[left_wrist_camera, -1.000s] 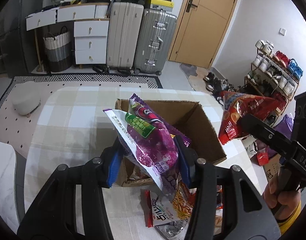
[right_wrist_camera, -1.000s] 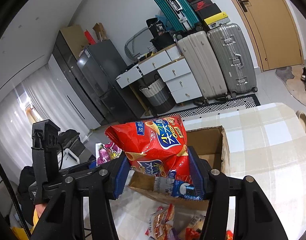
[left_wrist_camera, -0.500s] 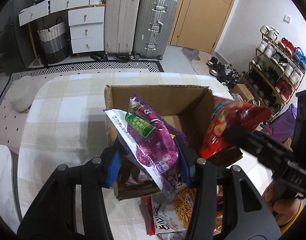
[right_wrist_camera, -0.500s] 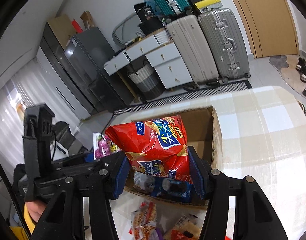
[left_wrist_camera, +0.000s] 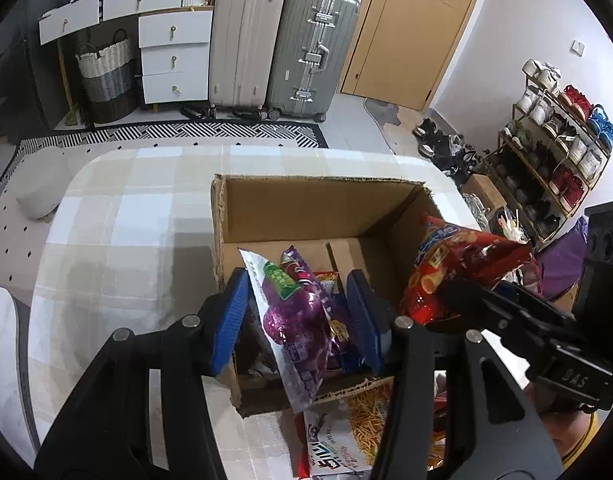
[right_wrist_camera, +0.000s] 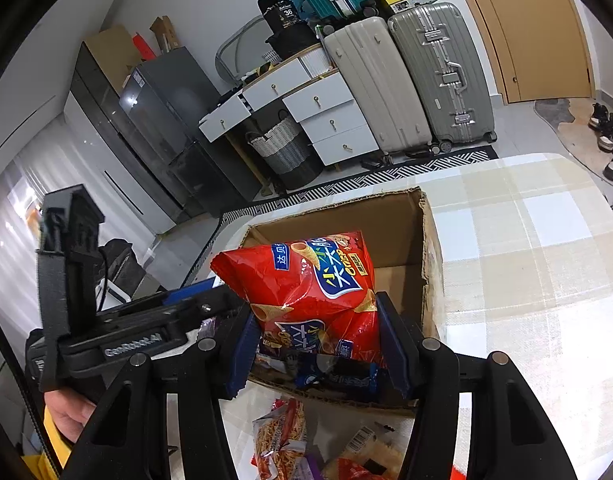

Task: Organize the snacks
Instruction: 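Open both grippers to drop the two bags into the box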

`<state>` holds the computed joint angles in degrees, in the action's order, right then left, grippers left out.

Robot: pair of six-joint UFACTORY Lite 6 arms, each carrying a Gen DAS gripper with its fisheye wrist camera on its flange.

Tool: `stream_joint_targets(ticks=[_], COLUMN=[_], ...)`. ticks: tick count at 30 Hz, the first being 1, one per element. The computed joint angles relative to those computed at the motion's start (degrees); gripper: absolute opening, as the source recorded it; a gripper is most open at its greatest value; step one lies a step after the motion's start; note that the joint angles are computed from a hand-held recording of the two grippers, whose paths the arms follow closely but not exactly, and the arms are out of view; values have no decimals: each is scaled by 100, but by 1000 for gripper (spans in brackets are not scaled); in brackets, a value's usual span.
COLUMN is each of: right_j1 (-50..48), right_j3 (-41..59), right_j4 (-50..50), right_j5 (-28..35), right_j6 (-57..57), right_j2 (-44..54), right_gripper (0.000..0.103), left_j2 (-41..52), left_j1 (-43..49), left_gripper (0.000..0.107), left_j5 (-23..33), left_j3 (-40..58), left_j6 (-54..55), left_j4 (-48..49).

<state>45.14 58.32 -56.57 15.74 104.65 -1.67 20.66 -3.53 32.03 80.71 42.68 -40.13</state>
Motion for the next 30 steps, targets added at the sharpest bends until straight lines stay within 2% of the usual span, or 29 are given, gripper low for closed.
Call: stream_joint_targets(ticks=[4,10,13,16,22,28,30], right_j1=[38,93,168,251,496,910,1183], right_j3=[11,293,485,627,678,660,673], right_j4=[67,395,537,480,268,153,48], right_j5=[81,300,527,752,1136,1589,1911], right_j6=[-34,-480,-664,-618,-434,-221,-69], right_j2=[-37,160,302,407,283,-74,-249], right_gripper=[56,56,57,57,57,57,57], left_j2=[-550,-1073,-1322,-1572,-1977,-2998,-3388], left_j1=[309,564,686,662,983,1262,1358], left_gripper=[47,49,54,59,59,61,65], left_j5=[35,213,278,31,316,584,720], left_j3=[-518,-830,-957,-1077,-1278,-1913,-2116], left_j6=[421,411,402,-130,26,90,62], left_j4=[-229,-211,-183,479,408,511,601])
